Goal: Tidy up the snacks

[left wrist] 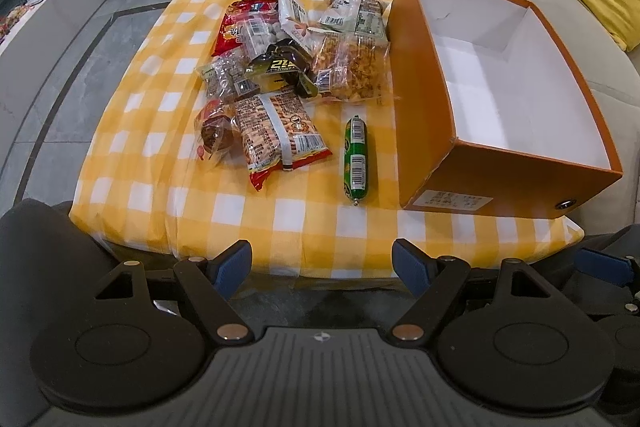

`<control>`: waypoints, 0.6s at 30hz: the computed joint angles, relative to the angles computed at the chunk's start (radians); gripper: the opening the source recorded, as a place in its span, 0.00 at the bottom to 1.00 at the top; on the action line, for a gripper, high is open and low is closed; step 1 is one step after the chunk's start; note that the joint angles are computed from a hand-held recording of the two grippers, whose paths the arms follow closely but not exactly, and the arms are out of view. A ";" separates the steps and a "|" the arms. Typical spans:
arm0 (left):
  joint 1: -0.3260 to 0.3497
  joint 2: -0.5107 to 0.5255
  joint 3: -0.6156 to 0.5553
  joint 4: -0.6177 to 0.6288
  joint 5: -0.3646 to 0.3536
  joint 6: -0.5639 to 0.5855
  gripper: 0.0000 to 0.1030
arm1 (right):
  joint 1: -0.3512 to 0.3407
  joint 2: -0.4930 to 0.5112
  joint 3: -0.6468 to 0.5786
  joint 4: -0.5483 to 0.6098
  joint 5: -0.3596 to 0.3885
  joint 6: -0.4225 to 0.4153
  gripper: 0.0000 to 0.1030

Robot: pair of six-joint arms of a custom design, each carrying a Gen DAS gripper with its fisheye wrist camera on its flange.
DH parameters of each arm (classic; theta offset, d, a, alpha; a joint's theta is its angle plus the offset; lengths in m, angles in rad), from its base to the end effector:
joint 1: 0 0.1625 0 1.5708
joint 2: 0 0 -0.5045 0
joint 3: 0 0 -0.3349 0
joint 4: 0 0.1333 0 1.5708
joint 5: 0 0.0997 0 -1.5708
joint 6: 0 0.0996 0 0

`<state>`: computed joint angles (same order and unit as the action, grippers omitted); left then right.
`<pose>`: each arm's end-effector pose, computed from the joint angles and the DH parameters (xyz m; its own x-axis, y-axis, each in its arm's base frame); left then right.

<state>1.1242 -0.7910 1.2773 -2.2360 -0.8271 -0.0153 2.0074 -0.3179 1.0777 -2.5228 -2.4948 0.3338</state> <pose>-0.1480 -0.7739 0.3103 -0.7222 0.1956 -0.6634 0.4140 0.8906 -0.1881 0.4003 -0.7306 0.0496 -0.7129 0.1812 0.6775 -0.1921 0.8786 -0.4371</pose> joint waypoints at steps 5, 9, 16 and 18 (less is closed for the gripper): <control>0.001 0.002 -0.005 0.015 0.003 -0.009 0.91 | -0.002 0.004 0.005 -0.028 0.005 -0.010 0.97; 0.002 0.004 -0.011 0.029 0.000 -0.018 0.91 | -0.002 0.004 0.004 -0.017 0.006 -0.003 0.97; 0.004 0.005 -0.016 0.046 -0.002 -0.031 0.91 | -0.003 0.004 0.007 -0.012 0.006 0.001 0.97; 0.005 0.005 -0.017 0.050 -0.002 -0.033 0.91 | -0.003 0.004 0.006 -0.012 0.005 0.000 0.97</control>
<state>1.1291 -0.7863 1.2599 -2.1859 -0.8292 -0.0484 2.0039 -0.3137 1.0838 -2.5343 -2.4894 0.3336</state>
